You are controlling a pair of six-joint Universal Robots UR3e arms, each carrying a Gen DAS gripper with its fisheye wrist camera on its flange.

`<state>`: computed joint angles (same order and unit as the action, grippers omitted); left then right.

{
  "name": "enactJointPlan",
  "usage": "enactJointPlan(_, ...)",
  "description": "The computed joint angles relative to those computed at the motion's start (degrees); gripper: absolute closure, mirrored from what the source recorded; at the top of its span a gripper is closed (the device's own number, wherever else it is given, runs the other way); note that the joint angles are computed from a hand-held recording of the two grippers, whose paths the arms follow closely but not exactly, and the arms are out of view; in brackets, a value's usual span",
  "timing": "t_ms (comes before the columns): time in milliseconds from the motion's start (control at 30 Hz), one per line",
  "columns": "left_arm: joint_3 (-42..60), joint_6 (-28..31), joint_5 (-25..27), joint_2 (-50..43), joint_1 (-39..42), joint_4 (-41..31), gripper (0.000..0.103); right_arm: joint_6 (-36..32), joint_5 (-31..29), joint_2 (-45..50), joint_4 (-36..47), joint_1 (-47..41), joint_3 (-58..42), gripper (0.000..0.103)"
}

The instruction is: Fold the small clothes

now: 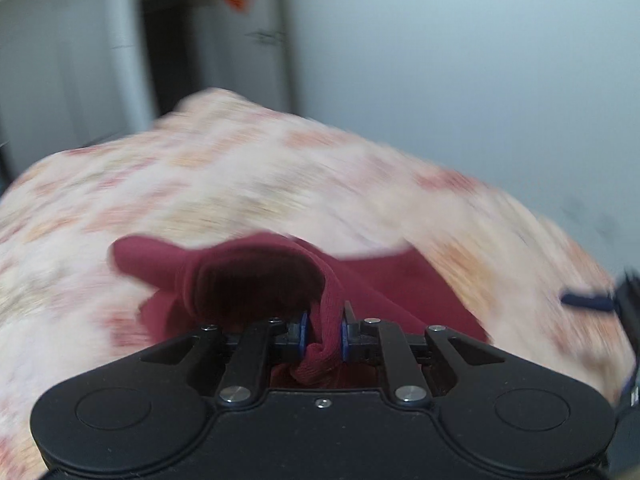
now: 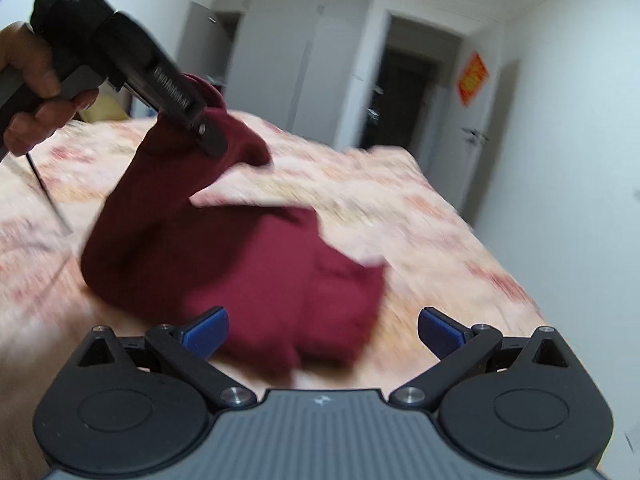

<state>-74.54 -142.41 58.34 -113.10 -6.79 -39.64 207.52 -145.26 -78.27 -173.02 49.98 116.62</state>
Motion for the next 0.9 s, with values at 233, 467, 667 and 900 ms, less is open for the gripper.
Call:
enactJointPlan(233, -11.24, -0.09, -3.96, 3.88, 1.29, -1.92, 0.045, 18.83, -1.90, -9.00, 17.75, 2.51, 7.16, 0.000)
enactJointPlan(467, -23.17, 2.02, -17.23, 14.89, 14.55, -7.57, 0.006, 16.25, -0.08, -9.70, 5.49, 0.08, 10.63, 0.000)
enactJointPlan(667, -25.10, -14.48, -14.99, 18.64, 22.49, -2.63, 0.001, 6.43, 19.68, -9.40, -19.70, -14.55, 10.87, 0.000)
enactJointPlan(900, -14.10, -22.18, -3.84, 16.16, 25.33, -7.15, 0.001, 11.97, 40.06, -6.01, -11.36, -28.96, -0.32, 0.000)
